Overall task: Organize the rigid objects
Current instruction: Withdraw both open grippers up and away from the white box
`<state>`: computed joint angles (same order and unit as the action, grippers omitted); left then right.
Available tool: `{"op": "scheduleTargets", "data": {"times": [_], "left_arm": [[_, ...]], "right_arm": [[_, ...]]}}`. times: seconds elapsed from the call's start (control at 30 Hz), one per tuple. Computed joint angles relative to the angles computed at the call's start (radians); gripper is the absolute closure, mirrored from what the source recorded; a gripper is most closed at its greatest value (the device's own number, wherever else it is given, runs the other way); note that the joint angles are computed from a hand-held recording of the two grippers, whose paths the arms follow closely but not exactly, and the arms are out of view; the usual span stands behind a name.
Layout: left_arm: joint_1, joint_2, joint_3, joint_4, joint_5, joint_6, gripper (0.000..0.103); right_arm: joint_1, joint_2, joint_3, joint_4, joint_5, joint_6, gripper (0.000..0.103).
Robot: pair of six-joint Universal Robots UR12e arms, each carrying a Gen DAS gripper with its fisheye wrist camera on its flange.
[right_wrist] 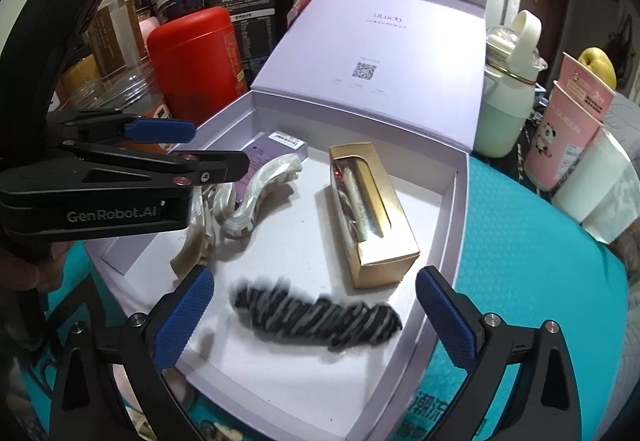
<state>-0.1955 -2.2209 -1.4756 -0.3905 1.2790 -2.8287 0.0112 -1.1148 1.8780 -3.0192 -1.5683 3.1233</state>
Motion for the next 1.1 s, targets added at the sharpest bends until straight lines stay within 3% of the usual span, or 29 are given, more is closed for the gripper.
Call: {"op": "scheduleTargets", "data": {"times": [0.6, 1.1], "left_arm": [[0.016, 0.045, -0.045, 0.046, 0.003, -0.023, 0.038], [0.033, 0.102, -0.116, 0.168, -0.008, -0.052, 0.038]], "right_arm": [[0.016, -0.049, 0.026, -0.037, -0.069, 0.006, 0.000], [0.032, -0.099, 0.056, -0.097, -0.099, 0.032, 0.000]]}}
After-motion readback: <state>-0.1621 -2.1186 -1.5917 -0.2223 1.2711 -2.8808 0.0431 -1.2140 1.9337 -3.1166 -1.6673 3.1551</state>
